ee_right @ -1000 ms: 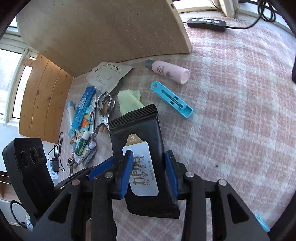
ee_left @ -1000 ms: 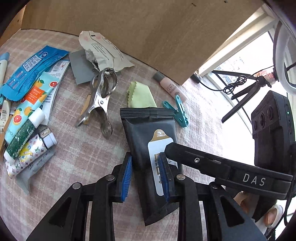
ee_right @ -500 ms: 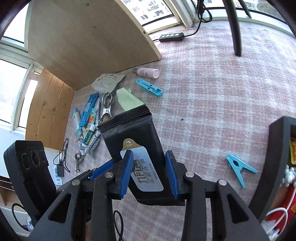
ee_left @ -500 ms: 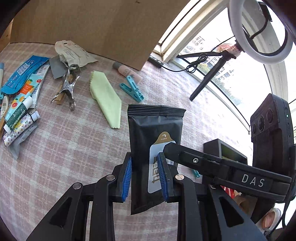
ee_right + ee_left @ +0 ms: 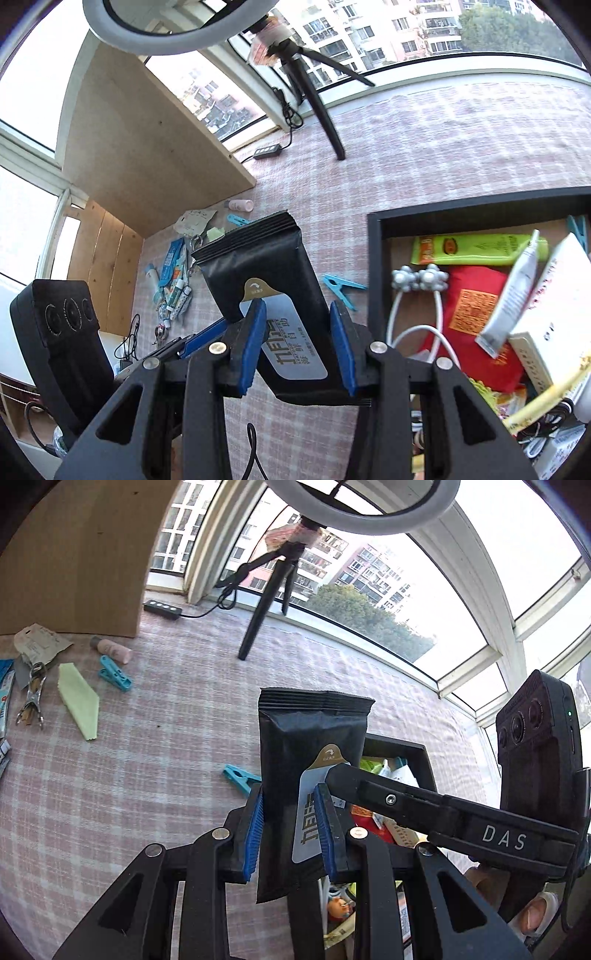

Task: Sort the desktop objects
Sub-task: 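Lift the black wet-wipe pack into the tray and open the grippers, then grasp the green cloth with the left gripper while the right gripper grasps a blue clothespin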

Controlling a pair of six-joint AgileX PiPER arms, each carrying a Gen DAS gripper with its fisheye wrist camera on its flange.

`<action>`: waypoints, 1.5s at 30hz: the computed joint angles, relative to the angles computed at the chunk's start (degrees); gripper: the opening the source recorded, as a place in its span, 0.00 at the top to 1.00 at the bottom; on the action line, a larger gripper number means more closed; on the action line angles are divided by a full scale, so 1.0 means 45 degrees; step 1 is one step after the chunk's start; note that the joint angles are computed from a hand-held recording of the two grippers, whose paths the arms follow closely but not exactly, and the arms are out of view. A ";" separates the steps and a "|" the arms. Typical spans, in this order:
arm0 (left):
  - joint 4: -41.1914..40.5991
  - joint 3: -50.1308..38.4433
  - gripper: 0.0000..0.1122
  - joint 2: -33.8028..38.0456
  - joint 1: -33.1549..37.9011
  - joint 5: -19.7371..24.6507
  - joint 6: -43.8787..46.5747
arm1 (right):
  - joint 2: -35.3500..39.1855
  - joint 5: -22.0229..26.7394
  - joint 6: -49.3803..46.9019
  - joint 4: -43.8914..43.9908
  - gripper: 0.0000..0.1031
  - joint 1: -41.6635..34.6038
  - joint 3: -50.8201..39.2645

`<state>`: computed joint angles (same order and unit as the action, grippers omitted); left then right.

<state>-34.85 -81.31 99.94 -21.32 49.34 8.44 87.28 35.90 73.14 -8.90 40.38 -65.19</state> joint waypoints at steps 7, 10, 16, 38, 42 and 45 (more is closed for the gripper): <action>0.0343 -0.1221 0.79 0.0514 -0.2049 0.0478 -0.0592 | -0.3197 0.1533 0.3932 -0.2558 0.65 0.1109 0.2593; 0.0725 -0.1870 0.78 0.0812 -0.2739 0.0778 -0.0885 | -0.4136 0.2335 0.5208 -0.3314 0.65 0.1715 0.3227; 0.1033 -0.2039 0.78 0.0702 -0.2999 0.0784 -0.0984 | -0.5002 0.4424 0.7648 -0.4723 0.65 0.3167 0.3684; 0.1880 0.1211 0.78 -0.1709 0.0124 0.0068 -0.0589 | -0.0868 0.4514 0.5880 -0.5232 0.57 0.3992 0.0065; 0.1948 0.1523 0.78 -0.1828 0.1539 0.0118 -0.0189 | 0.0531 0.4061 0.4550 -0.4860 0.57 0.3559 -0.1318; 0.2017 0.1507 0.78 -0.1723 0.2628 0.0162 0.0131 | 0.1706 0.3936 0.3297 -0.4449 0.57 0.3213 -0.2636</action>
